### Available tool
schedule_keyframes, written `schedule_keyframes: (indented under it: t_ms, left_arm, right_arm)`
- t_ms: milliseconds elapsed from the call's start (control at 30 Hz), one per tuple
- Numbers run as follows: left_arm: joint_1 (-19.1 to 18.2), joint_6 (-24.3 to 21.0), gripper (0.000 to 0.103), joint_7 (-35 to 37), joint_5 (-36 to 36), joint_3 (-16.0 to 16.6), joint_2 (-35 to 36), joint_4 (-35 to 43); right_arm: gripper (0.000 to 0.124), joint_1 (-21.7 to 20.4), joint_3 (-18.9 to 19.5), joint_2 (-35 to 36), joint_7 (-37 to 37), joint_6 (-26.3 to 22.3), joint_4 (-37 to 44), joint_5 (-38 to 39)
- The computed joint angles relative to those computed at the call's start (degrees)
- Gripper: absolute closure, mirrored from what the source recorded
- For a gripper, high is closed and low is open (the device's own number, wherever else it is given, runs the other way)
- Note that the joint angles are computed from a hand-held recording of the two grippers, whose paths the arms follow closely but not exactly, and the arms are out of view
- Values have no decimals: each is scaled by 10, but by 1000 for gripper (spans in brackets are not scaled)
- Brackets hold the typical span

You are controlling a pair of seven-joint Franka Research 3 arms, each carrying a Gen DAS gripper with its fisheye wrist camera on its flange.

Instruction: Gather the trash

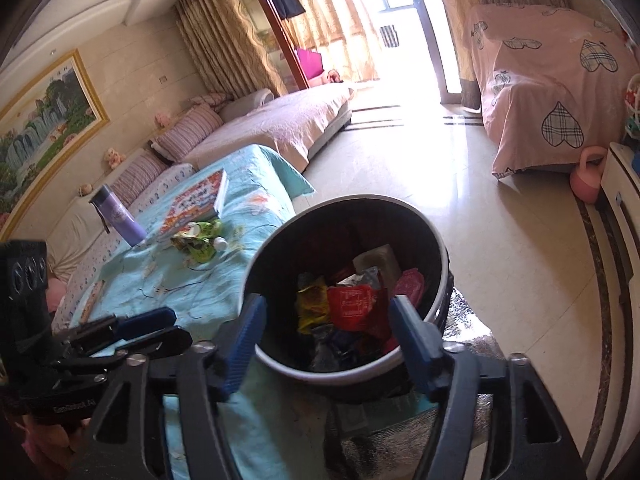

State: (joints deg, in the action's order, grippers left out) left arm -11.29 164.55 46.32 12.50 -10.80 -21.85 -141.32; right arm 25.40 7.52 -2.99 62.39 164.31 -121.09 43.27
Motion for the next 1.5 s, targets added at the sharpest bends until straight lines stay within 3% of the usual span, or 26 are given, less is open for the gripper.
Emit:
schedule_keyframes:
  t_ms: [200, 333, 400, 467, 533, 600, 633, 700, 767, 833, 900, 1033, 1500]
  left_arm:
    - [47, 3, 52, -108, 41, -52, -120, -92]
    - [62, -18, 51, -158, 72, -74, -221, -135]
    - [75, -35, 29, -186, 89, -90, -272, -154]
    - [94, -60, 16, -224, 109, -116, -325, -172]
    - [97, -82, 15, -251, 129, -131, -370, -192]
    - [98, -116, 11, -270, 151, -150, -397, -201]
    - [97, -131, 11, -278, 162, -159, -405, -204]
    - [97, -164, 3, -301, 182, -182, -423, -212]
    - [96, -188, 0, -328, 202, -202, -438, -222]
    - [88, -206, 0, -346, 220, -213, -448, -234]
    - [75, -223, 0, -356, 232, -213, -448, -240]
    - [50, -246, 0, -384, 255, -208, -448, -251]
    - [-27, -343, 0, -434, 314, -182, -438, -248]
  right_arm:
    - [33, 35, 6, -60, -26, 43, -67, 75]
    - [28, 88, -2, -107, -79, 86, -95, 137]
    - [21, 137, -18, -124, -134, 134, -99, 190]
    - [21, 206, -50, -133, -258, 179, -90, 316]
    - [21, 205, -25, -130, -321, 211, -83, 387]
    - [21, 142, 46, -121, -227, 235, -108, 296]
    - [21, 130, 61, -119, -174, 245, -125, 240]
    - [21, 165, 40, -112, -167, 282, -140, 227]
    - [21, 233, -16, -107, -127, 332, -164, 174]
    - [21, 254, -35, -106, -76, 364, -188, 118]
    - [21, 257, -38, -107, -47, 383, -205, 84]
    - [21, 237, -6, -105, -30, 432, -226, 57]
    - [21, 145, 87, -97, 7, 421, -238, 22]
